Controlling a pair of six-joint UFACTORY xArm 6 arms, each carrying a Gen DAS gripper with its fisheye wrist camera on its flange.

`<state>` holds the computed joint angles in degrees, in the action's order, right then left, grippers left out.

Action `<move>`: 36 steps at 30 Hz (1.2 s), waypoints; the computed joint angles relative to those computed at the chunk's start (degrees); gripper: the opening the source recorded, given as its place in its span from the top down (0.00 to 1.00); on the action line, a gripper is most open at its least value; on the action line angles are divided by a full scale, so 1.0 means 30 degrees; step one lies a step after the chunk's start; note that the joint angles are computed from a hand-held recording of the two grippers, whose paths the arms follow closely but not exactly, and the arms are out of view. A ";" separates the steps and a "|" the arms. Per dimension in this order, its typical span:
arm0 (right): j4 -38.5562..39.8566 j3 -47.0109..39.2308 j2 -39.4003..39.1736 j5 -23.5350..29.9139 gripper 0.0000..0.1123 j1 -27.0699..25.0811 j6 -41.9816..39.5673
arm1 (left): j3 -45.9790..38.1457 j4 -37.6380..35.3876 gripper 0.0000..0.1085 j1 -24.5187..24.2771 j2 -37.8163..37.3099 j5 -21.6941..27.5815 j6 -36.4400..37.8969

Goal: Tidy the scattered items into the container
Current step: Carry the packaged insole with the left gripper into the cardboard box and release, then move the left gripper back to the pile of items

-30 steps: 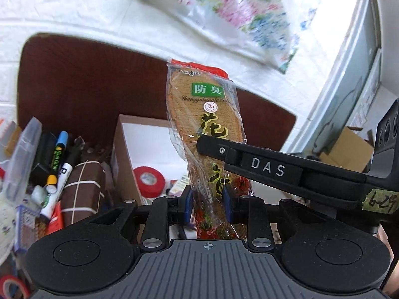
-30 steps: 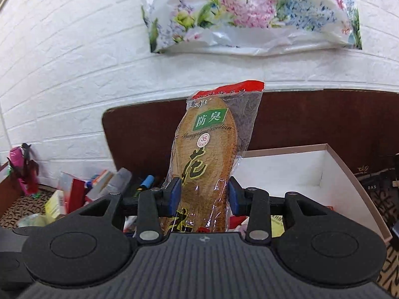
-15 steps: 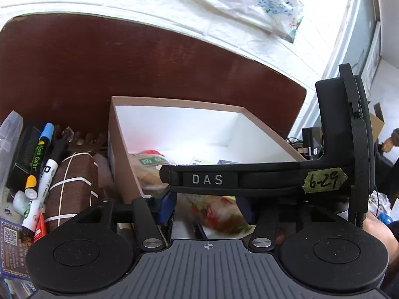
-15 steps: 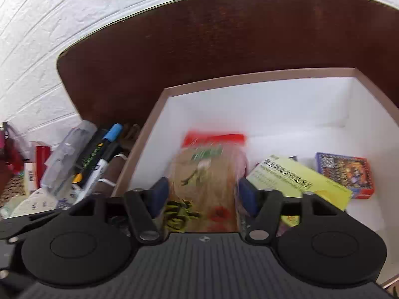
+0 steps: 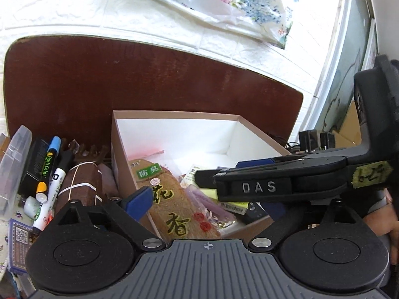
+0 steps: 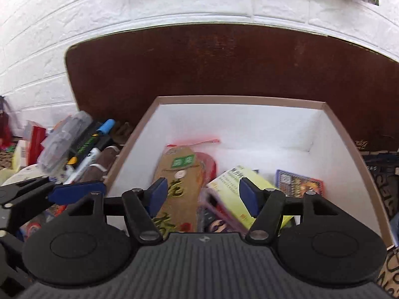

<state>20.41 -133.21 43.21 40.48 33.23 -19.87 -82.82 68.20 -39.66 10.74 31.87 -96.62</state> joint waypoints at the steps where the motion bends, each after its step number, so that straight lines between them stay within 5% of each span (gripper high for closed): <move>1: 0.0705 0.0831 -0.0540 -0.0104 0.29 0.0039 -0.0472 | 0.0071 -0.0307 0.05 -0.0135 -0.0094 0.0347 0.0117; 3: 0.1731 0.2760 -0.1763 -0.0567 0.10 0.0217 -0.1260 | 0.0472 -0.0894 0.05 -0.0255 -0.0405 0.0453 0.0178; 19: 0.4778 1.3800 -0.9068 -0.4931 0.10 0.2084 -0.3771 | 0.5780 0.0674 0.05 -0.3191 -0.5032 0.2979 -0.4384; 26: 0.7383 1.7260 -1.1279 -0.6616 0.09 0.3582 -0.4909 | 0.8514 0.0427 0.05 -0.5572 -0.7713 0.6332 -0.5945; 31: 0.9497 1.8293 -1.1739 -0.6660 0.09 0.4887 -0.5495 | 1.0621 -0.0404 0.05 -0.7643 -0.9825 1.0170 -0.7097; 36: 0.9009 1.8124 -1.1268 -0.6787 0.09 0.6213 -0.4315 | 1.3161 -0.1583 0.05 -0.9039 -1.2569 1.3230 -0.9769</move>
